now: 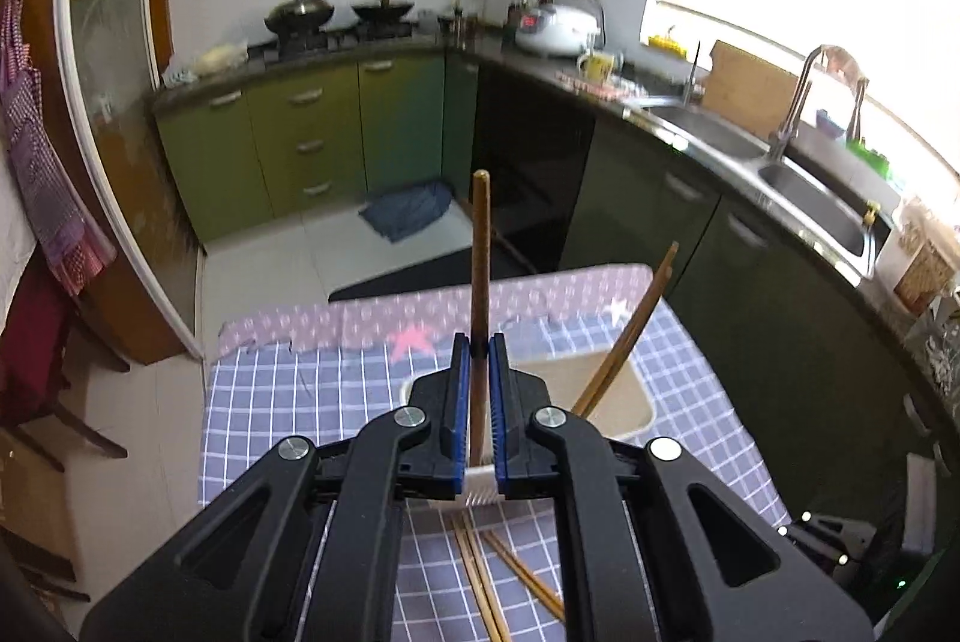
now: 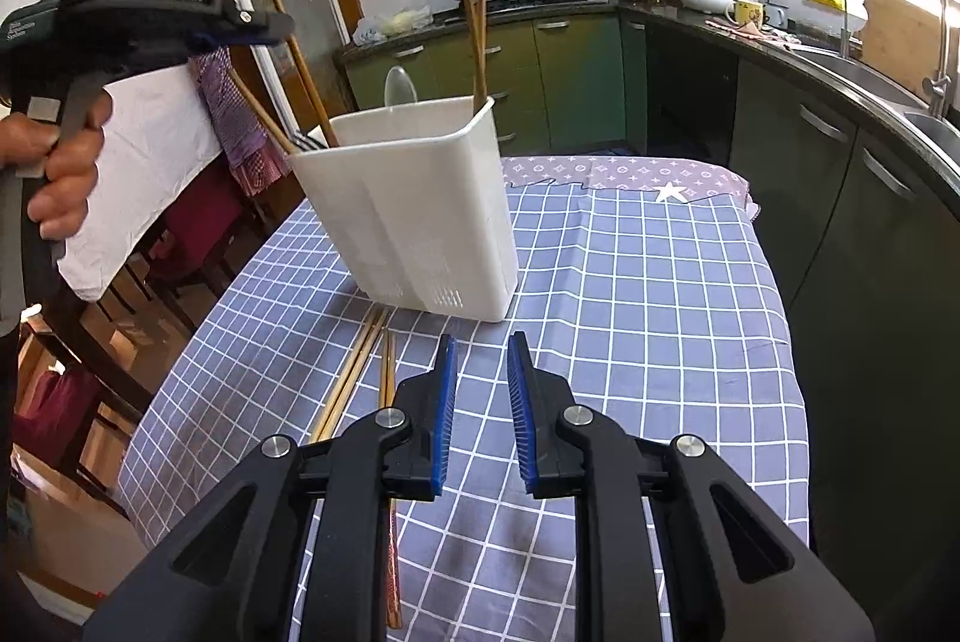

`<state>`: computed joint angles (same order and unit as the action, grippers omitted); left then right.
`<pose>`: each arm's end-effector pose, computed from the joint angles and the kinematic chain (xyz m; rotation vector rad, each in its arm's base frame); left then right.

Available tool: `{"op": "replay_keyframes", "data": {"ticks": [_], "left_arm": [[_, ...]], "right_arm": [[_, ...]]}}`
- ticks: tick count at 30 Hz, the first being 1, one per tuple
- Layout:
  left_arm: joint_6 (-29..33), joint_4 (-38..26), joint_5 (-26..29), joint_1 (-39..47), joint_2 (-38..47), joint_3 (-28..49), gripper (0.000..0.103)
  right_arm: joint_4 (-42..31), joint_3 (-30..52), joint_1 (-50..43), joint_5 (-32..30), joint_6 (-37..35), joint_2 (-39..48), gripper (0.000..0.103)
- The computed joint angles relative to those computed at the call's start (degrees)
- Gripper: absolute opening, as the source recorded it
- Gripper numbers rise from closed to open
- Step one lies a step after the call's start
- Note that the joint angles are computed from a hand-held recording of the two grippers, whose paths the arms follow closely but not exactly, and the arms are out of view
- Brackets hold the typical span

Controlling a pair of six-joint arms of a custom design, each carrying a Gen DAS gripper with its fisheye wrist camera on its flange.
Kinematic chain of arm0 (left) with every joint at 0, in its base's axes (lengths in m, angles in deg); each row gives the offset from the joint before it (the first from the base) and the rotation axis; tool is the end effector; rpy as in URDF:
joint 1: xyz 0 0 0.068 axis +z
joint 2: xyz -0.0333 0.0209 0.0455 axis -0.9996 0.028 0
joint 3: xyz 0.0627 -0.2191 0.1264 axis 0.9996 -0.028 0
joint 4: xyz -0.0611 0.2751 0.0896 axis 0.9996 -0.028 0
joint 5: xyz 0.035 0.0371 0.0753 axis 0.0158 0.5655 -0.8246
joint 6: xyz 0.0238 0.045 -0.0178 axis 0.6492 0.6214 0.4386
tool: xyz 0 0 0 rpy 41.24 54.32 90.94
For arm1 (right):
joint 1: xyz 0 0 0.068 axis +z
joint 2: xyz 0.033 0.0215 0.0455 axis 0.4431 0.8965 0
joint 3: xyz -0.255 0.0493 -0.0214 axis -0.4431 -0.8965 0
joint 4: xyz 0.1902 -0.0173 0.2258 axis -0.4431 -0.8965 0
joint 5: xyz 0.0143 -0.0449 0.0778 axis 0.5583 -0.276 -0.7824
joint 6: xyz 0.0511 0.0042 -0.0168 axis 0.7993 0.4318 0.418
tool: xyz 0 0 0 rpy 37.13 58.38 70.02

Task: Organize utensils
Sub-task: 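Drop the chopstick into the holder with the right tool while the left lowers its chopstick in, then grasp a bamboo chopstick with the right tool while the left grasps another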

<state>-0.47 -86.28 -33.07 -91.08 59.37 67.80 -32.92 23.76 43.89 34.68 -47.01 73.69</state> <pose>0.3542 -0.0206 0.4184 0.1369 2.3228 -0.1346 0.2783 0.0967 0.2809 -0.3949 2.3309 0.4530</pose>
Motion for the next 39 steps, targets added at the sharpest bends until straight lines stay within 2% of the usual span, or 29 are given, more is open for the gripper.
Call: {"op": "replay_keyframes", "data": {"ticks": [4,8,14,21,25,31,39], "left_arm": [[0.71,-0.04,0.71,0.06,-1.69,-2.2,0.03],[1.97,-0.25,1.91,0.69,-4.7,-4.16,0.034],[4.29,-2.34,7.31,5.45,-12.45,-10.42,0.036],[9.91,-5.36,13.64,14.59,-19.89,-21.35,0.036],[12.24,-6.3,16.49,19.37,-20.43,-25.24,0.036],[14.08,-5.91,18.24,23.62,-19.94,-28.54,0.036],[14.5,-5.42,17.85,23.79,-19.8,-29.76,0.036]], "right_arm": [[-2.15,2.82,1.86,-0.17,-0.96,3.91,0.018],[-4.34,5.82,4.58,0.0,-2.42,9.28,0.018],[-9.11,12.79,7.7,-1.25,-5.09,19.77,0.018],[-10.88,16.78,11.16,1.72,-6.6,26.71,0.018],[-11.47,19.71,12.0,3.5,-6.25,30.47,0.018],[-12.0,22.93,12.63,4.71,-5.98,34.67,0.018],[-11.95,25.43,15.36,10.8,-5.72,37.36,0.017]]}}
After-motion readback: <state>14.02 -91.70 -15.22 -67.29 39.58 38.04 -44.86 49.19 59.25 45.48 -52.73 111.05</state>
